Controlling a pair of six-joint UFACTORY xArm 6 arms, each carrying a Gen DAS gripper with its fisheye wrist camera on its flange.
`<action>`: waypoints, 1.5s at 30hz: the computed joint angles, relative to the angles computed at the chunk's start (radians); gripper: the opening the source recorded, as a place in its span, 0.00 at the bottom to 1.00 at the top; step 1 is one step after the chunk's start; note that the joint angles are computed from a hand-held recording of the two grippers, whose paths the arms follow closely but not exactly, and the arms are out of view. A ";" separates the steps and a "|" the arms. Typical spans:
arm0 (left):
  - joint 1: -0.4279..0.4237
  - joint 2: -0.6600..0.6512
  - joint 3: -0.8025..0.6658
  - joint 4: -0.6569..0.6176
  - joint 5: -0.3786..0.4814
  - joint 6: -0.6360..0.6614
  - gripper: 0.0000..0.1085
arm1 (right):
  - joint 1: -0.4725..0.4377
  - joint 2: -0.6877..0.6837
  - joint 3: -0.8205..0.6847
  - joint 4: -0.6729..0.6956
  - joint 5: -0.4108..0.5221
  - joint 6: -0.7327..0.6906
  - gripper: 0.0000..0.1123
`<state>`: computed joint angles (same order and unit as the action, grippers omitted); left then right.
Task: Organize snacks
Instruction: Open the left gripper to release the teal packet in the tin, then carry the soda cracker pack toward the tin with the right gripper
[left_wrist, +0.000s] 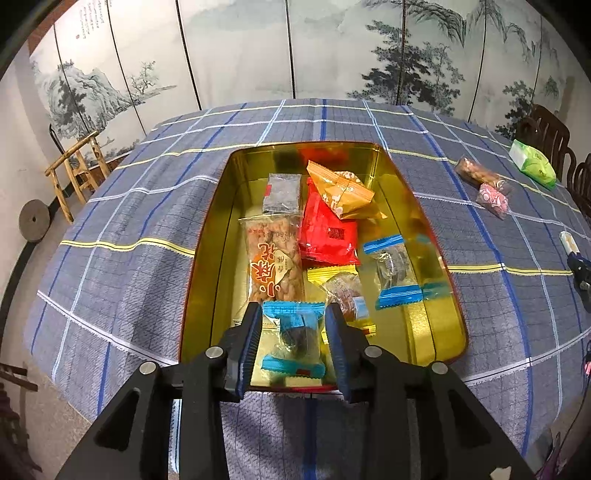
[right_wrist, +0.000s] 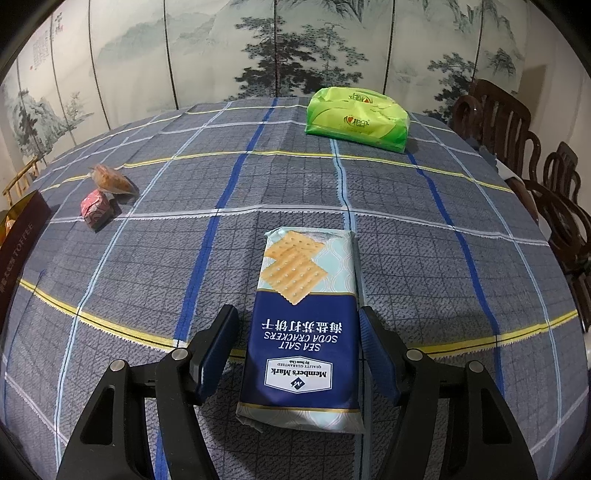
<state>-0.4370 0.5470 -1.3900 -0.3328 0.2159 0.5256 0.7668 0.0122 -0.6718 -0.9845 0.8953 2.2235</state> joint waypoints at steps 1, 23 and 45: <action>-0.002 -0.009 0.015 0.000 -0.017 -0.001 0.34 | 0.003 0.003 -0.002 0.003 0.004 0.005 0.57; -0.031 -0.133 0.168 -0.232 -0.082 0.223 0.43 | 0.129 0.038 -0.070 -0.043 -0.013 0.211 0.46; -0.021 -0.166 0.204 -0.354 -0.038 0.335 0.45 | 0.165 0.164 -0.224 0.057 0.010 0.064 0.52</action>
